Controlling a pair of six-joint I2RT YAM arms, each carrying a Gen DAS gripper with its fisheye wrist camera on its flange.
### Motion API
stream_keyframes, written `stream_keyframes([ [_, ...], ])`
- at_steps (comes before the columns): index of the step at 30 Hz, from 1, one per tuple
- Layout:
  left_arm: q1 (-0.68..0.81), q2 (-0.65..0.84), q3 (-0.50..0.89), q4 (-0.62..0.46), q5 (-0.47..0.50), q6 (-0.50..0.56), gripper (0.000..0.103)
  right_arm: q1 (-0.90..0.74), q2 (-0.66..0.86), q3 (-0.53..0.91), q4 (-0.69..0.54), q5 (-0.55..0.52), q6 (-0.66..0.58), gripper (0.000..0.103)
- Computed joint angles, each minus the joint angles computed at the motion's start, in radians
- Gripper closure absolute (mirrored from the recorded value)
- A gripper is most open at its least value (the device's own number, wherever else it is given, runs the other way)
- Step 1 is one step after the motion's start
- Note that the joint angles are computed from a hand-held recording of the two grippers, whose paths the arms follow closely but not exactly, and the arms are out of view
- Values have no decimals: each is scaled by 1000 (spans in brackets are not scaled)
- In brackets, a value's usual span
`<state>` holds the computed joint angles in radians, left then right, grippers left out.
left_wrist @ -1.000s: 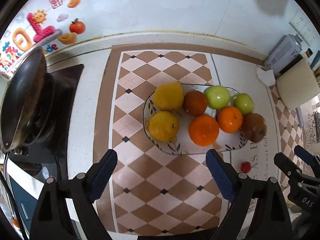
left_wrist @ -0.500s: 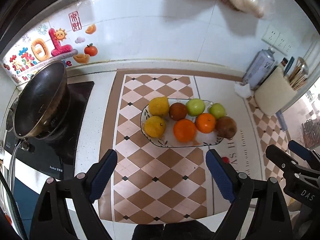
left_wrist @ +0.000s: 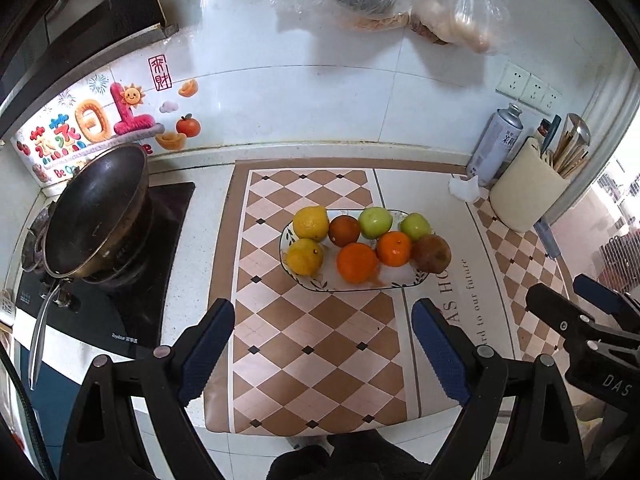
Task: Organize fruits
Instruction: 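Lift both tools off the plate and back toward the cherry tomatoes, then grasp a red cherry tomato with right tool while left tool grasps the other tomato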
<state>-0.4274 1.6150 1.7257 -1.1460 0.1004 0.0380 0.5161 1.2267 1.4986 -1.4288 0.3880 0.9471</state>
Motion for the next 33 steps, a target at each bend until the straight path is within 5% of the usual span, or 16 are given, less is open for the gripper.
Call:
stream_keyframes([
  [13, -26, 24, -5, 12, -23, 16, 12, -86, -66, -121, 107, -49, -21, 8],
  [15, -50, 41, -5, 29, -62, 20, 0, -161, -104, -194, 160, -110, -63, 8],
  [20, -125, 106, -54, 113, -144, 29, 0, -351, -153, -476, 260, -188, -153, 8],
  [24, -179, 239, -24, 90, -170, 27, 0, -512, -163, -743, 427, -357, -249, 10],
  [27, -205, 359, 52, 29, -141, 25, 0, -538, -131, -876, 542, -402, -277, 35],
  [29, -221, 470, 142, -57, -102, 11, 0, -553, -113, -952, 625, -450, -286, 41],
  [33, -256, 594, 238, -130, -60, -11, 0, -531, -72, -1015, 727, -498, -296, 70],
])
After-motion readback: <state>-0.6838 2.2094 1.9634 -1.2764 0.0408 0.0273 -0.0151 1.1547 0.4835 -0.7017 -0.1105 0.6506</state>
